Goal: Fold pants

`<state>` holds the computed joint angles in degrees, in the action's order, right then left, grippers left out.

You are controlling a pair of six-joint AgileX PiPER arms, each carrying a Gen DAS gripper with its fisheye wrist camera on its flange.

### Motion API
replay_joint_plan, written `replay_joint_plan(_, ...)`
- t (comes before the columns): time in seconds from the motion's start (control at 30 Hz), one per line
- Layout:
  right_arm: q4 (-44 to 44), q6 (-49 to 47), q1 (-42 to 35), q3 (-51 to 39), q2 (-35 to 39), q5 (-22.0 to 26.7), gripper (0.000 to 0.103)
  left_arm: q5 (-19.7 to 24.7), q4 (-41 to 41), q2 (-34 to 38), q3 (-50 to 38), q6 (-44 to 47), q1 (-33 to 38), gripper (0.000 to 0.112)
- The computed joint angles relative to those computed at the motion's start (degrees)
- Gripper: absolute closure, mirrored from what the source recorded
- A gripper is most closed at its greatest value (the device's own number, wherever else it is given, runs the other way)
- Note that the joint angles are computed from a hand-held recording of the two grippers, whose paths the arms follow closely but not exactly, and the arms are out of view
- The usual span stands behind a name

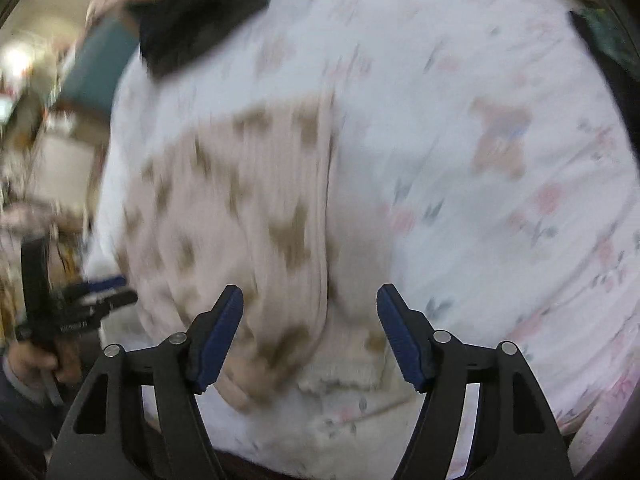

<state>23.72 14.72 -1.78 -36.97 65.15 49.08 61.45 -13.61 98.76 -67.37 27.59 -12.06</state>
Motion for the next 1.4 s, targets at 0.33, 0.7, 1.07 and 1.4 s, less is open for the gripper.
replay_joint_plan(0.33,1.3,-6.0,-7.3,-6.9,8.5,-3.0,0.032,-3.4,0.7,7.5,-12.5,-0.2,8.6,0.043)
replay_joint_plan(0.7,6.0,-18.8,-9.8,-16.2,24.4,-5.9,0.036,-5.6,-2.6,18.6,-18.9,-2.5,2.6,0.045)
replay_joint_plan(1.07,3.4,-20.8,-5.6,-22.7,35.7,-4.7,0.096,-5.4,-6.3,21.6,-21.2,8.2,-0.5,0.107)
replay_joint_plan(1.4,5.3,-25.3,-7.1,-24.7,26.9,-6.7,0.100,-6.1,-13.8,17.3,-24.1,10.8,1.9,0.108)
